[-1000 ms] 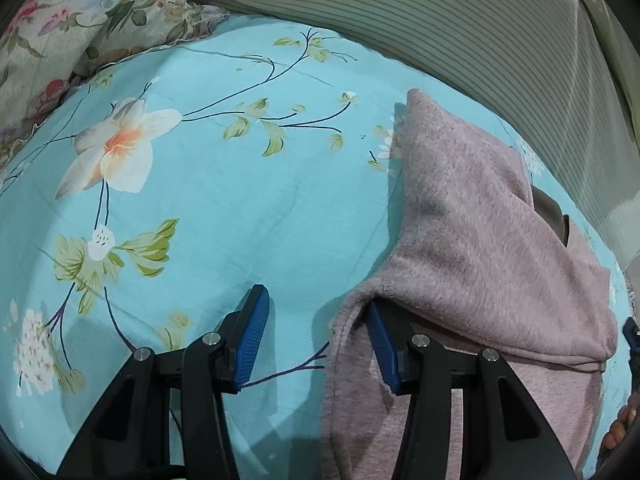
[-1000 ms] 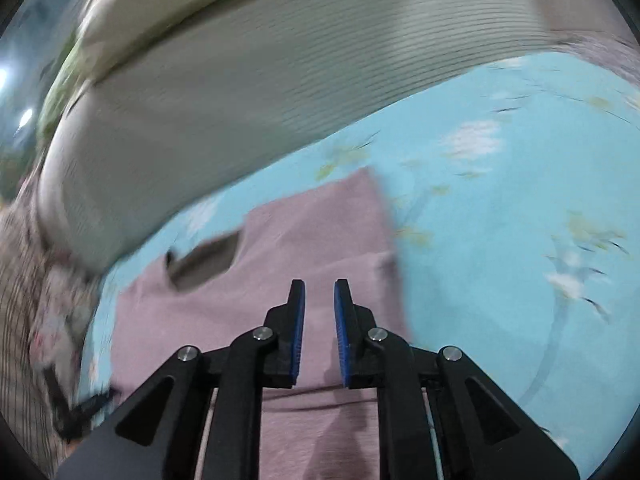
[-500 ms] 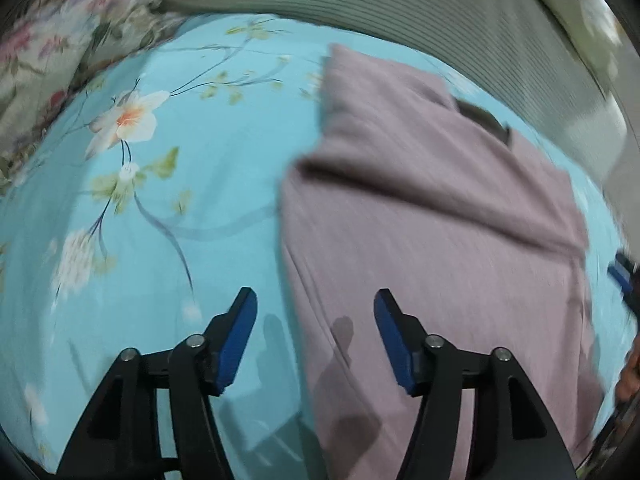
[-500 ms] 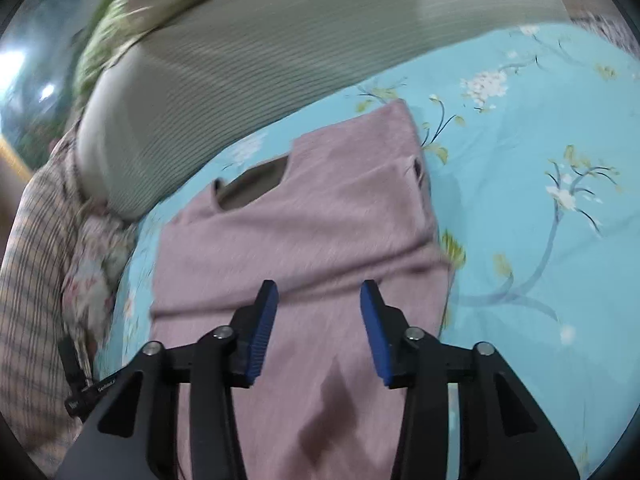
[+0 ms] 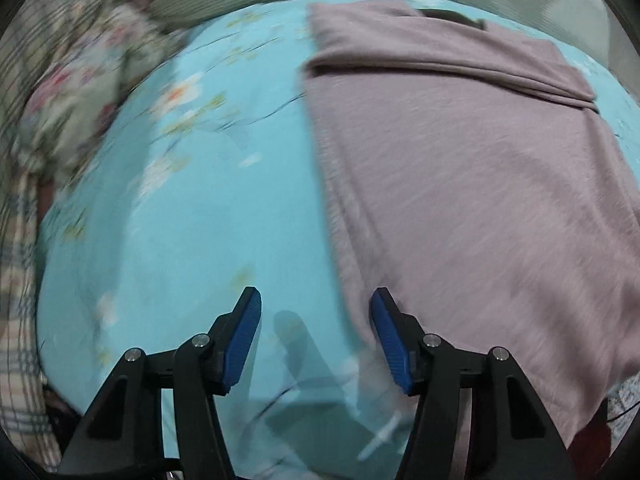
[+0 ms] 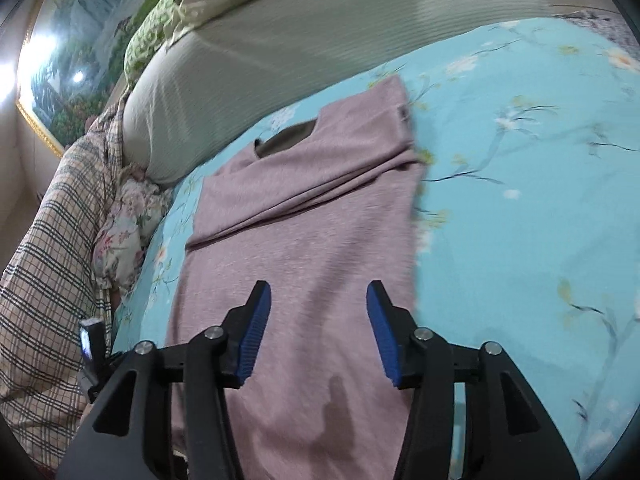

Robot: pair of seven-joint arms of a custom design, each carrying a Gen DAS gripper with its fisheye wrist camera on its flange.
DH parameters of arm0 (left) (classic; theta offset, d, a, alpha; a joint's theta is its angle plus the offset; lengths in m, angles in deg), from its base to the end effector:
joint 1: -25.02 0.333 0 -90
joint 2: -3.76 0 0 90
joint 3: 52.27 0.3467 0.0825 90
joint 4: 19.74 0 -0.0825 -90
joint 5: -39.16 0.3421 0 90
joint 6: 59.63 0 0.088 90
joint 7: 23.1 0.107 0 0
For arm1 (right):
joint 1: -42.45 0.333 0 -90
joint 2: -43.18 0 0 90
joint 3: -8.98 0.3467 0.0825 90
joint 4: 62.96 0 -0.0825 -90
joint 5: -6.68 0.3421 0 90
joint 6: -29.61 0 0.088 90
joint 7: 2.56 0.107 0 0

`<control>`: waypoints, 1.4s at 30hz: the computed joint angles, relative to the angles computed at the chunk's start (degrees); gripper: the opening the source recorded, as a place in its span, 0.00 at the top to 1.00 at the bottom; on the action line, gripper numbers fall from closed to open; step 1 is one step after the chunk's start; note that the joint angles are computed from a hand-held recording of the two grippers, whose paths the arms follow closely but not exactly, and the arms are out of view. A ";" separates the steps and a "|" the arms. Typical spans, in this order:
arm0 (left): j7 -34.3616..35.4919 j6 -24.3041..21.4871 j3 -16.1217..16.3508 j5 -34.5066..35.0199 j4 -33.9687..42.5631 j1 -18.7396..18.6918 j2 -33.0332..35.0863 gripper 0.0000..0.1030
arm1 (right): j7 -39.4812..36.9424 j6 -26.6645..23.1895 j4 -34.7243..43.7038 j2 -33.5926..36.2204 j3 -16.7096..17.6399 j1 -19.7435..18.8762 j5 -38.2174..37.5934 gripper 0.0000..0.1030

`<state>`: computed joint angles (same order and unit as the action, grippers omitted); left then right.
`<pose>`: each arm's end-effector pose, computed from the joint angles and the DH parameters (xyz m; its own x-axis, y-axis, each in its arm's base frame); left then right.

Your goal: Fold small clothes

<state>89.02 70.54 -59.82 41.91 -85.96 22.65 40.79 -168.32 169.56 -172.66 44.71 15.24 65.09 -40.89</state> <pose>0.7469 -0.0951 0.5090 -0.4770 -0.8674 -0.1419 -0.7569 0.4874 -0.4354 0.4992 0.2735 0.5794 -0.5413 -0.7334 -0.4113 -0.4413 0.6641 -0.6035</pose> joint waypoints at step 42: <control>20.69 -27.99 -6.10 -30.71 -2.73 13.46 -2.49 0.49 | -19.41 25.41 -20.42 -5.85 4.67 -1.19 19.46 0.66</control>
<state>109.70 42.55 -65.92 11.19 -88.69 36.11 38.30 -187.73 194.96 -193.08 38.86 19.91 63.90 -21.43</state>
